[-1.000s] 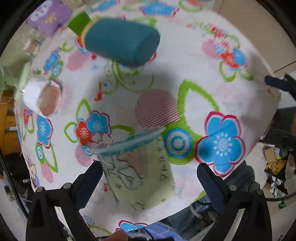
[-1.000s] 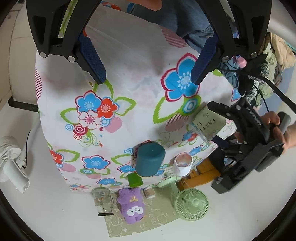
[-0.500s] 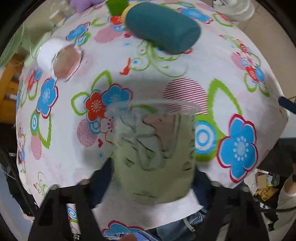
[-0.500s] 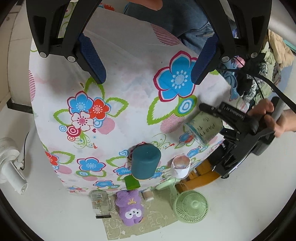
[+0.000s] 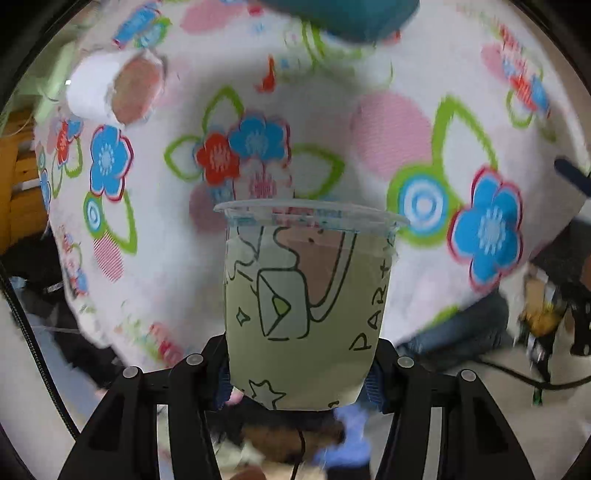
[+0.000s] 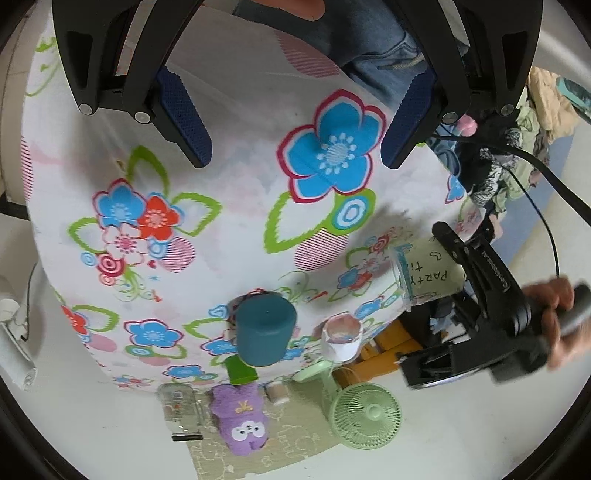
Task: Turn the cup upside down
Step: 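Rotate the held cup with the left gripper so its rim faces the table, then lower the cup rim-down onto the tablecloth and open the left gripper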
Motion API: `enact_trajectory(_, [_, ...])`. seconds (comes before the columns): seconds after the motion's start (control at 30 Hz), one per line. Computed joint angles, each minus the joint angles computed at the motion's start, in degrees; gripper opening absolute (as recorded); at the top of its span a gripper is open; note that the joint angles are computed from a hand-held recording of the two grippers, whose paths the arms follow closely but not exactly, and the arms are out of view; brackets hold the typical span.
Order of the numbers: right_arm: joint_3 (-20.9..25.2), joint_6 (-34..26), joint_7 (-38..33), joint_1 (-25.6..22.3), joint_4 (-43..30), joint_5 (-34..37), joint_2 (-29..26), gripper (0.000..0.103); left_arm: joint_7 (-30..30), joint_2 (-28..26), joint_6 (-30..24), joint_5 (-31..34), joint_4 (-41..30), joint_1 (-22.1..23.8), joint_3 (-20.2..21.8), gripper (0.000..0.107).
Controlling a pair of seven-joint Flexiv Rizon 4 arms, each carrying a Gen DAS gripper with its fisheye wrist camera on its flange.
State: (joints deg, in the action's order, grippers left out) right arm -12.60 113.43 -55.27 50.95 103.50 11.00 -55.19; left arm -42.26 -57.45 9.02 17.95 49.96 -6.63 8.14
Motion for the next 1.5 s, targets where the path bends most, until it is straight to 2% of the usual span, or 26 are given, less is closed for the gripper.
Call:
enact_trajectory(0.03, [0.25, 0.56, -0.09, -0.10, -0.36, -0.13, -0.39, 0.094, 0.44, -0.30, -1.30, 1.83, -1.04, -0.91, 0.51, 0.059])
enact_trajectory(0.13, [-1.16, 2.19, -0.51, 1.68, -1.28, 1.41, -1.74, 0.094, 1.84, 0.20, 0.14, 7.67, 0.34, -4.13, 3.24, 0.059])
enact_trajectory(0.3, [-2.22, 7.61, -4.69, 3.87, -3.28, 4.54, -4.43, 0.094, 1.60, -0.74, -0.30, 14.26, 1.04, -7.67, 5.22, 0.060])
enact_trajectory(0.47, [-0.46, 12.62, -9.13, 3.31, -6.44, 6.39, -6.98, 0.094, 1.71, -1.76, -1.62, 17.75, 1.05, -10.00, 5.59, 0.060])
enact_trajectory(0.63, [1.83, 13.08, -12.20, 2.09, -8.75, 8.65, -7.94, 0.094, 1.58, -2.46, -1.55, 20.15, 1.90, -11.65, 5.81, 0.061])
enact_trajectory(0.7, [2.90, 13.10, -13.39, 1.47, -9.25, 9.33, -8.07, 0.094, 1.27, -2.44, -0.75, 20.75, 2.44, -12.09, 5.76, 0.071])
enact_trajectory(0.73, [3.52, 13.18, -13.84, 1.05, -9.41, 9.48, -8.11, 0.094, 1.36, -2.41, -0.08, 20.85, 2.75, -12.16, 5.54, 0.075])
enact_trajectory(0.8, [4.60, 13.39, -14.63, 0.32, -9.51, 9.59, -8.09, 0.094, 1.43, -1.92, 1.29, 20.85, 3.75, -12.37, 5.18, 0.090])
enact_trajectory(0.9, [5.25, 13.20, -15.78, 0.00, -9.43, 10.02, -7.85, 0.094, 1.85, -1.33, 2.46, 20.31, 4.72, -12.38, 4.69, 0.097])
enact_trajectory(1.1, [5.17, 12.53, -17.29, 0.19, -9.76, 11.38, -7.28, 0.094, 1.87, 0.26, 5.80, 19.28, 6.88, -11.69, 4.16, 0.102])
enact_trajectory(1.27, [3.91, 10.40, -17.41, 1.12, -10.25, 13.01, -6.75, 0.094, 2.06, 3.53, 11.53, 16.80, 10.64, -9.68, 2.74, 0.103])
enact_trajectory(1.5, [-1.54, 6.02, -16.29, 5.30, -10.55, 16.45, -6.02, 0.094, 2.41, 8.39, 20.61, 9.09, 16.47, -4.56, -0.14, 0.103])
